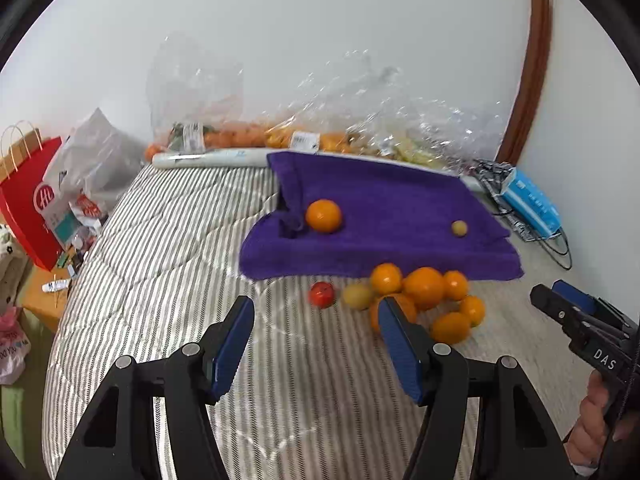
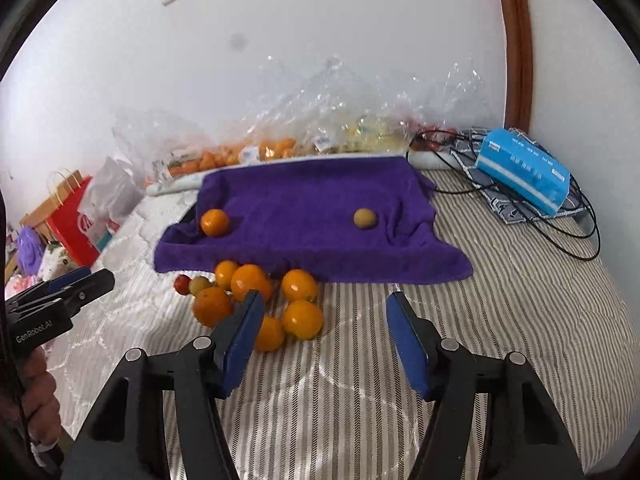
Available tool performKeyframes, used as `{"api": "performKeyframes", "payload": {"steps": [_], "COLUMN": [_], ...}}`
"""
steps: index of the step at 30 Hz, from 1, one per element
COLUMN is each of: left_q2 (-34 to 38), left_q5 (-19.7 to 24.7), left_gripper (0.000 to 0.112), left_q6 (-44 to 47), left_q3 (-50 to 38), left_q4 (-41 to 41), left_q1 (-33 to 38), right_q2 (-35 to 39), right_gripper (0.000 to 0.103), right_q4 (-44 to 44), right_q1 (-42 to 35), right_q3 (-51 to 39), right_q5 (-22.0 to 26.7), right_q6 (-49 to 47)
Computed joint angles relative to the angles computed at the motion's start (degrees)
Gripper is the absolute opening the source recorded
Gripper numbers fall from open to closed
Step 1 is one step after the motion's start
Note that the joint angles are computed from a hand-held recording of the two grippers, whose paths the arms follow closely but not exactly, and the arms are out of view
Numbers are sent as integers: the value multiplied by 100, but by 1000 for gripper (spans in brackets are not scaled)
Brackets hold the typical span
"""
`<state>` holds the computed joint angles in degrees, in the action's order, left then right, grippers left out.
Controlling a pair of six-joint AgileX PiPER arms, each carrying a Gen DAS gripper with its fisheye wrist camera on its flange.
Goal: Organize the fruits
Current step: 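Withdraw both tools from the towel toward the remaining fruit, then grasp an orange beside the towel with the right tool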
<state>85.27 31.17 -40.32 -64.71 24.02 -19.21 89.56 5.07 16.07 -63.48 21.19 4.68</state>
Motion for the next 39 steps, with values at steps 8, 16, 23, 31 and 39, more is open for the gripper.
{"api": "performKeyframes", "payload": {"steps": [8, 16, 23, 31, 39], "left_q2": [262, 508, 661, 758, 1060], "left_q5": [-394, -566, -624, -752, -688], "left_gripper": [62, 62, 62, 62, 62], "left_q6": [851, 1485, 1497, 1781, 2104], "left_q3": [163, 129, 70, 47, -201], "left_q4": [-887, -1517, -1491, -1745, -1998], "left_q1": [555, 830, 844, 927, 910], "right_q2": [702, 1314, 1670, 1647, 1618], "right_gripper": [54, 42, 38, 35, 32], "right_q4": [-335, -209, -331, -237, -136], "right_q1": [235, 260, 239, 14, -45], "right_q3": [-312, -795, -1087, -878, -785], "right_q5": [-129, 24, 277, 214, 70], "right_q6": [216, 98, 108, -107, -290]}}
